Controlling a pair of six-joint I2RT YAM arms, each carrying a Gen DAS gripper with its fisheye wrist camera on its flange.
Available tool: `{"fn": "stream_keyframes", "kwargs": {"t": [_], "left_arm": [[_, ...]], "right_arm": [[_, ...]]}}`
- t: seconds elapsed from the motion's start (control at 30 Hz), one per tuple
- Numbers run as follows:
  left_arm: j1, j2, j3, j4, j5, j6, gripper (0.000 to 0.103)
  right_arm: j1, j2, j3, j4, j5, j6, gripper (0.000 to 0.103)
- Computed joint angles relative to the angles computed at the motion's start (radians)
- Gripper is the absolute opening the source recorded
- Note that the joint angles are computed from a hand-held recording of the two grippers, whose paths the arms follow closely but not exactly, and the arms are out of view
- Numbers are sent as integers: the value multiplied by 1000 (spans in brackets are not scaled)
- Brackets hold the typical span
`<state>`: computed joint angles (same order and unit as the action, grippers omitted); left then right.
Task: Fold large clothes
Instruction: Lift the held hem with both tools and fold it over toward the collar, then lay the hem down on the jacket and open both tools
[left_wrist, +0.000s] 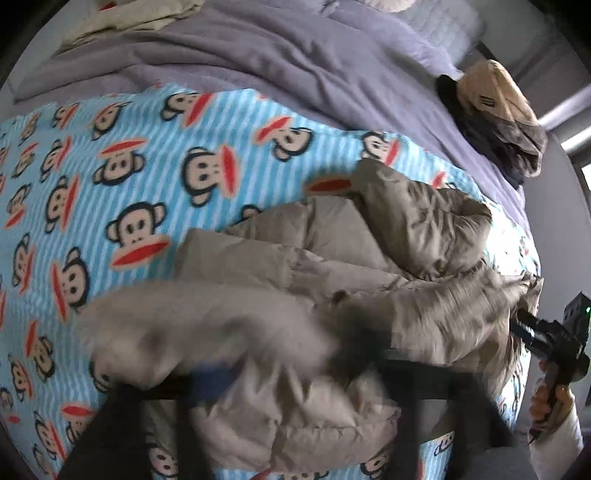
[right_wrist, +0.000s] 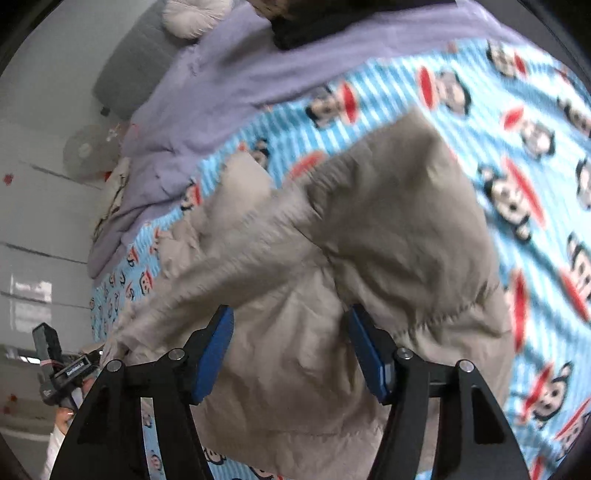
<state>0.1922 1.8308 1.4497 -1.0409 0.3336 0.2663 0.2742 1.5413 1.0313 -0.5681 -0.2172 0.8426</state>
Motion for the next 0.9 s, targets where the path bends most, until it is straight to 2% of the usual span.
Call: {"fn": "stream_keyframes", "kwargs": {"t": [0.03, 0.13, 0.23, 0.3, 0.33, 0.37, 0.4, 0.43, 0.47, 0.5, 0.63, 0.7, 0.77, 0.83, 0.9], "left_arm": [[6, -20, -14, 13, 3, 1, 103], [25, -99, -63, 37, -8, 36, 103], [17, -193, -137, 117, -75, 54, 103], [10, -214, -159, 138, -53, 53, 102], [10, -205, -153, 129, -27, 55, 94], [1, -193, -151, 120, -1, 57, 78], [-13, -176, -152, 109, 24, 65, 71], [-47, -159, -177, 128, 31, 65, 58], [-81, -158, -214, 165, 22, 61, 50], [-113, -158, -247, 198, 14, 59, 50], [-273, -165, -420, 448, -98, -27, 50], [-307, -130, -446, 578, -131, -90, 50], [-307, -65, -406, 618, -132, -141, 50], [-312, 10, -343, 636, -148, -178, 50], [-311, 88, -256, 604, -156, -197, 50]], "right_arm": [[-13, 4, -25, 20, -13, 22, 68], [-30, -27, -97, 81, -47, 68, 68], [-2, -52, -93, 38, -15, 42, 68], [29, -64, -67, -8, 20, 20, 68], [43, -72, -50, -27, 38, 2, 68], [62, -73, -33, -35, 58, -10, 67], [78, -67, -12, -38, 76, -26, 59], [99, -57, 9, -39, 93, -47, 39], [120, -32, 36, -33, 99, -77, 29], [140, -3, 55, -19, 100, -99, 20], [229, 158, 127, 12, 175, -153, 18], [251, 238, 157, 38, 268, -197, 18], [244, 284, 173, 73, 327, -207, 14], [199, 338, 198, 115, 308, -190, 9], [152, 398, 238, 135, 260, -167, 6]]}}
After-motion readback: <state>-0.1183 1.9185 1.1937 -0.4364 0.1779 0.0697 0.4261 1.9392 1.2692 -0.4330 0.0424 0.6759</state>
